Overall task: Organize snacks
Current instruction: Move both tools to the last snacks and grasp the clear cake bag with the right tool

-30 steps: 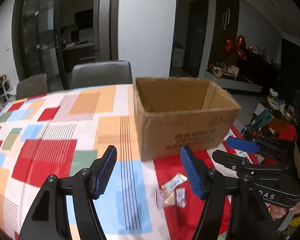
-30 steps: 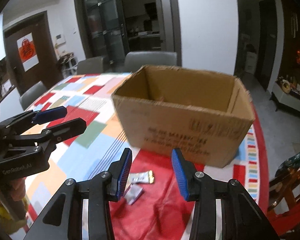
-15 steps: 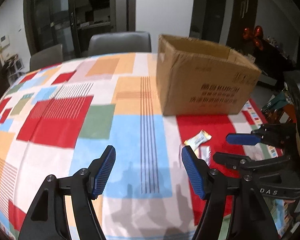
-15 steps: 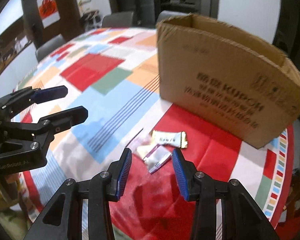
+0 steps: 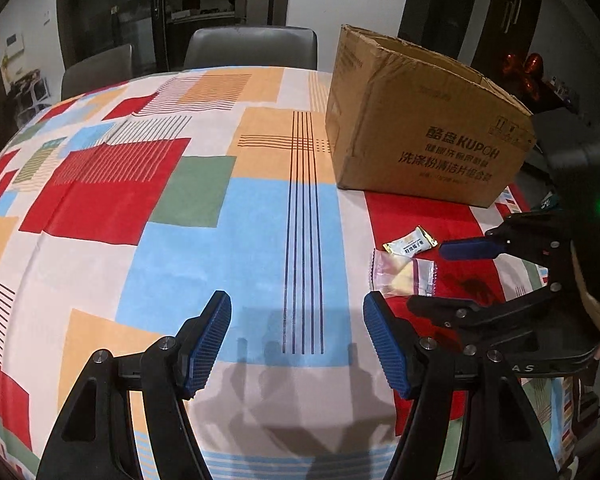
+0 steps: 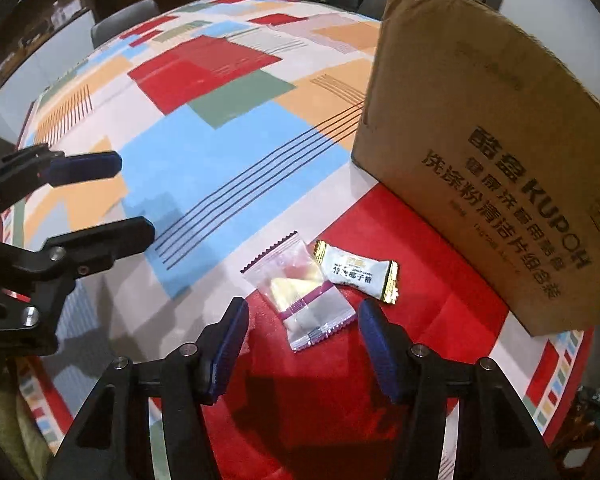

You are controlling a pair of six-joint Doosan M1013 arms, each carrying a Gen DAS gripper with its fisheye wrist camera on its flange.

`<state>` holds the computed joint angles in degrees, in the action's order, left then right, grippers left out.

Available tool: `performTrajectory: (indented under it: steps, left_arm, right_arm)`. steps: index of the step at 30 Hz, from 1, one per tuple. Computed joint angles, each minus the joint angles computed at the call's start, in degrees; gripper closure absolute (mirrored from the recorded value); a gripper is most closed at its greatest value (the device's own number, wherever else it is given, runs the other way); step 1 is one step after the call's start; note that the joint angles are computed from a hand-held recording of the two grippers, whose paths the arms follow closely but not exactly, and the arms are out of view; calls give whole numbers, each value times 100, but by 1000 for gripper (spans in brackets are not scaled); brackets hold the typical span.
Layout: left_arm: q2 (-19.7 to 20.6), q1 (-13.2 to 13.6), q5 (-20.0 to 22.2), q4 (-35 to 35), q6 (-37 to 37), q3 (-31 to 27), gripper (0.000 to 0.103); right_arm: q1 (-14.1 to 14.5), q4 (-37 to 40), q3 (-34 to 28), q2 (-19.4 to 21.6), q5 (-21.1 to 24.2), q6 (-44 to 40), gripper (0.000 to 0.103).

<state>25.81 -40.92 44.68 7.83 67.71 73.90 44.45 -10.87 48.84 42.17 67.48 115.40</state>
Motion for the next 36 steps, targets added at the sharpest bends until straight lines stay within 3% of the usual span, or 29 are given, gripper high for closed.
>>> performTrajectory:
  steps: [14,17,22,32,36]
  left_arm:
    - [116,68,198,-165,-20,-97,35]
    - [124,63,198,-196,26,-109,35]
    - [121,54,196,-216,46,-112,35]
    - [123,37,97,-384,371,-110,35]
    - [185,60,36,-653,841,-215,35]
  right_arm:
    - [-54,191,-203,211,28,-26,46]
    - [-36,157,-86,147,-107,39,56]
    - [-9,96,65,66,-230,205,62]
    - [57,-214,606,-264,-747,1143,66]
    - [100,-576,846,-432,-911,1811,66]
